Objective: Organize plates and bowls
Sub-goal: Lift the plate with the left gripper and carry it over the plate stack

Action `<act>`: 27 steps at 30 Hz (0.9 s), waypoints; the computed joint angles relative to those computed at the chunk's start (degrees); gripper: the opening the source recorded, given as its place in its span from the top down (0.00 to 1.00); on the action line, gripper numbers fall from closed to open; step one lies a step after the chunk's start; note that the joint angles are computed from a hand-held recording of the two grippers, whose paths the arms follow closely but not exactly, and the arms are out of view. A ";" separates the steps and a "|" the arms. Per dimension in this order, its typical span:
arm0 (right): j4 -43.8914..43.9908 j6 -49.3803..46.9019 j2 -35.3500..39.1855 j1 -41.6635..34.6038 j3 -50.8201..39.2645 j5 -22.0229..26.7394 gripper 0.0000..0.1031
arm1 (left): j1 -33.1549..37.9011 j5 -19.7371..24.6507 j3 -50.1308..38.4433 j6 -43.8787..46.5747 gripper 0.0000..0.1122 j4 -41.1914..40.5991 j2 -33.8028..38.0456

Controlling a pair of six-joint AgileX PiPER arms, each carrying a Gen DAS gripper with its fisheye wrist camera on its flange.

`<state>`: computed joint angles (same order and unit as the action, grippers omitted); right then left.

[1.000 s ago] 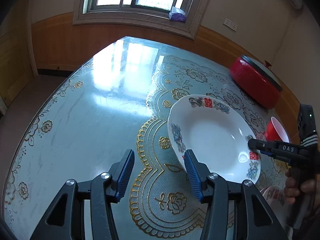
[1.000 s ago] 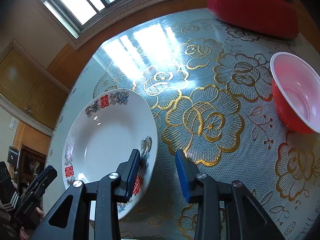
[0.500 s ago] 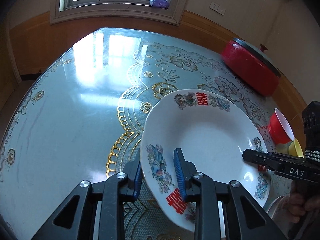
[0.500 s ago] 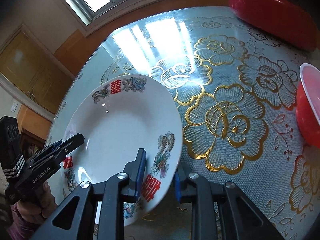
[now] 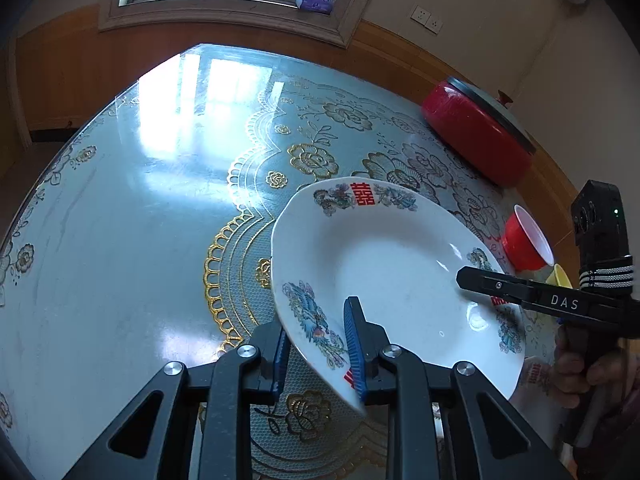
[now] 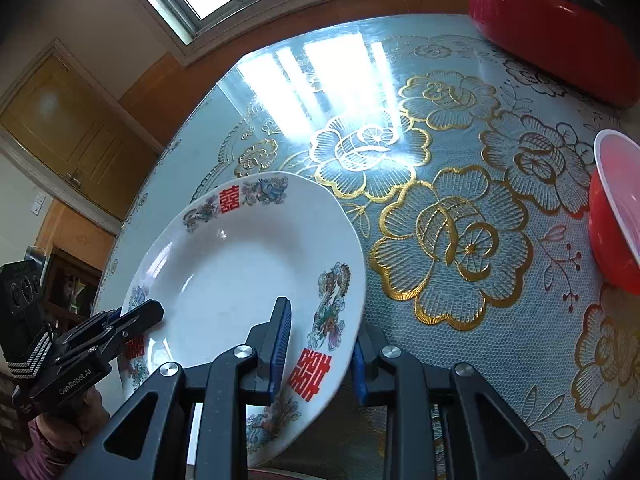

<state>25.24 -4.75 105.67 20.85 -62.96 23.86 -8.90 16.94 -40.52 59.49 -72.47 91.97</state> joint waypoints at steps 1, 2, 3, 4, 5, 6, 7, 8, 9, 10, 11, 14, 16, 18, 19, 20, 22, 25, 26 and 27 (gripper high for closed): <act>-0.70 0.22 -0.26 0.24 0.02 -0.15 0.76 | 0.15 0.04 0.30 0.13 0.77 -0.23 -0.57; -0.13 -0.71 -0.50 0.08 -0.28 0.38 0.77 | 0.24 -0.14 0.62 -0.22 0.77 -0.22 -1.12; -0.04 -1.12 -0.57 0.24 -0.28 0.41 0.79 | 0.25 -0.19 0.76 -0.90 0.77 0.20 -1.50; -0.98 -0.65 -0.69 0.64 0.01 0.16 0.79 | 0.17 -0.34 1.17 -1.09 0.77 0.55 -1.97; 0.26 -2.16 -1.18 0.56 1.16 -0.35 0.79 | -0.41 -1.28 1.43 -2.46 0.77 2.03 -2.23; 1.79 -3.36 -0.87 0.51 1.29 -0.43 0.79 | -0.98 -2.08 1.68 -3.24 0.77 2.68 -2.25; 2.57 -3.87 -0.75 0.43 1.48 -0.51 0.79 | -1.13 -2.07 2.04 -3.58 0.77 2.96 -2.40; 2.71 -3.79 -0.83 0.55 1.78 -0.84 0.79 | -1.30 -2.13 2.49 -2.69 0.77 1.96 -2.70; 3.85 -4.97 -1.05 0.36 2.28 -1.12 0.79 | -1.58 -2.43 3.05 -1.40 0.77 0.52 -3.30; 4.74 -5.92 -1.40 0.23 2.77 -1.20 0.79 | -1.86 -2.78 3.70 -0.43 0.77 -0.46 -4.19; 5.35 -6.68 -1.92 0.16 3.44 -1.35 0.79 | -2.28 -3.22 4.02 -0.67 0.76 -0.21 -4.83; 10.20 -12.77 -3.85 -0.90 5.78 -1.68 0.79 | -3.45 -5.16 5.17 -0.29 0.76 -0.06 -6.44; 12.53 -15.34 -4.88 -1.22 7.23 -1.92 0.79 | -4.29 -6.30 5.86 -0.55 0.76 0.53 -7.52; 15.49 -18.34 -5.46 -1.83 8.24 -1.75 0.79 | -4.62 -6.57 6.51 -1.37 0.76 1.43 -8.76; 17.20 -20.12 -6.08 -2.22 9.10 -1.69 0.79 | -4.99 -7.01 6.95 -1.83 0.76 2.01 -9.47; 19.23 -22.61 -6.32 -2.92 9.70 -1.65 0.79 | -5.52 -7.63 7.51 -1.78 0.76 1.97 -10.32; 22.77 -26.78 -8.16 -4.22 11.92 -1.42 0.79 | -6.01 -7.84 8.29 -2.05 0.76 2.52 -11.82; 25.78 -30.27 -10.60 -5.32 15.01 -1.96 0.79 | -6.46 -7.36 8.74 -5.20 0.76 5.71 -13.20; 26.54 -31.11 -11.43 -5.34 16.22 -2.46 0.79 | -6.82 -7.46 8.98 -6.46 0.76 6.89 -13.67; 27.31 -32.34 -12.60 -5.99 17.55 -2.32 0.79 | -7.02 -7.32 9.13 -7.08 0.76 7.36 -14.04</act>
<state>52.55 -37.09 93.07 14.86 -45.41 21.54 -15.92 9.62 -31.39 52.41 -65.11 77.93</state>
